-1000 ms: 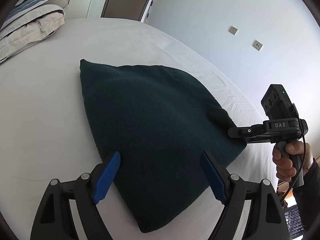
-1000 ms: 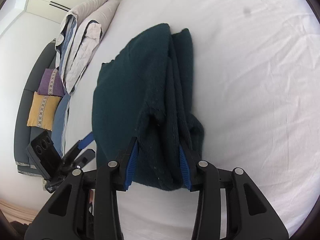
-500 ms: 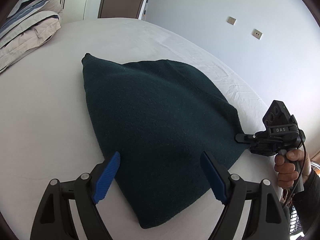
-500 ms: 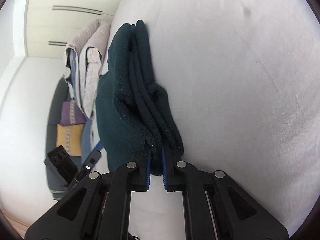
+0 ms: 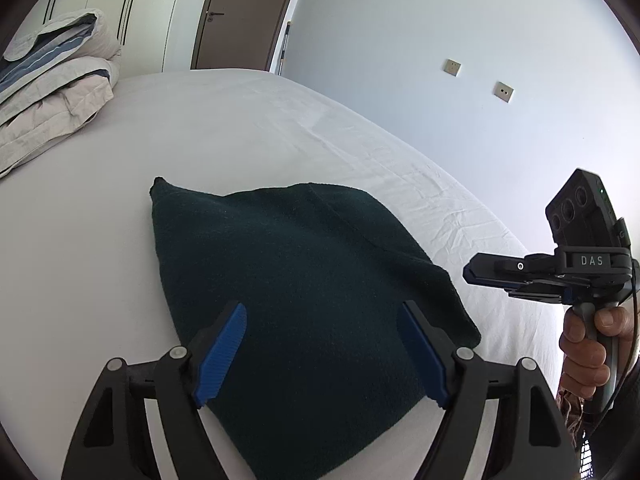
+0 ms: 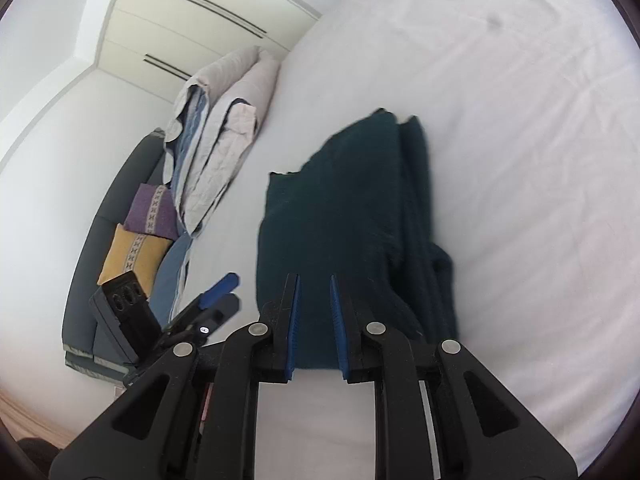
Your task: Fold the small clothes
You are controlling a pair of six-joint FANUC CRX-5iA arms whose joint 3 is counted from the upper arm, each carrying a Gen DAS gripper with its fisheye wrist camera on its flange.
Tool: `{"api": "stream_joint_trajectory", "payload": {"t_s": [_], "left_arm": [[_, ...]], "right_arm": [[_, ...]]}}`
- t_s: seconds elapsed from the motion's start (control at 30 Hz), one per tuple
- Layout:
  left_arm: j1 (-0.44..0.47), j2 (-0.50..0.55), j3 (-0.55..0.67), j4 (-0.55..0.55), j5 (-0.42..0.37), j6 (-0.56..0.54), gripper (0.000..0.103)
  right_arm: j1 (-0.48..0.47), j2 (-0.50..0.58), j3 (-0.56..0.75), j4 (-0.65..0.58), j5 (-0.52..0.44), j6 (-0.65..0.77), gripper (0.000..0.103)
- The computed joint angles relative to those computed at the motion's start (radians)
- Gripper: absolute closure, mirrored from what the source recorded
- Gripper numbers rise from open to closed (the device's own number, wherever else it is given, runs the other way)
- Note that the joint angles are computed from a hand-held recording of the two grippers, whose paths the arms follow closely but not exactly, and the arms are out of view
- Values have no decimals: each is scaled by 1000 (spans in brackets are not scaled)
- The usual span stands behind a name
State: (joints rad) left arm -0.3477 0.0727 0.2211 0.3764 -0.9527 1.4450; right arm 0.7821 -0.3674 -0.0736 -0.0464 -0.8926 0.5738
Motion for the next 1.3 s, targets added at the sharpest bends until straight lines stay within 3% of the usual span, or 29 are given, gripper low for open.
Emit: {"api": "stream_joint_trajectory", "payload": {"t_s": [0.07, 0.1, 0.17, 0.2, 0.33, 0.53, 0.57, 0.73, 0.83, 0.93, 1.0, 1.1, 1.17, 1.23, 1.3], "left_arm": [[2, 44, 29, 4, -38, 19, 28], [4, 58, 31, 7, -45, 26, 28], [2, 65, 21, -1, -34, 25, 28], [1, 63, 11, 6, -22, 16, 27], [5, 60, -13, 43, -5, -26, 23], [12, 38, -51, 72, 30, -56, 23], [15, 40, -57, 84, 35, -61, 23], [24, 46, -97, 180, 69, -103, 13], [27, 46, -109, 206, 76, -127, 13], [26, 48, -113, 214, 81, -150, 13], [23, 42, -122, 206, 93, -151, 13], [14, 40, -123, 185, 105, -137, 11], [11, 44, -116, 180, 101, -137, 9], [12, 46, -114, 184, 100, -142, 8], [13, 43, -121, 193, 108, -144, 8]], "right_arm": [[-25, 33, 19, -57, 30, 36, 87], [-64, 49, 30, -154, 38, 103, 87], [-101, 97, 45, -191, -32, 127, 87], [-108, 120, 29, -173, -31, 127, 101], [-194, 39, -122, -342, 196, 225, 103], [-91, 46, -102, -53, 159, 38, 103], [-87, 54, -88, -23, 169, 28, 99], [-226, 229, 185, -298, 44, 302, 99], [-236, 369, 283, -263, -27, 262, 99], [-282, 347, 203, -364, 109, 338, 103], [-264, 321, 155, -290, 171, 264, 103], [-227, 312, 134, -101, 167, 120, 103], [-227, 278, 135, -145, 191, 165, 95], [-219, 240, 139, -244, 213, 281, 95], [-190, 232, 154, -244, 136, 303, 91]]}}
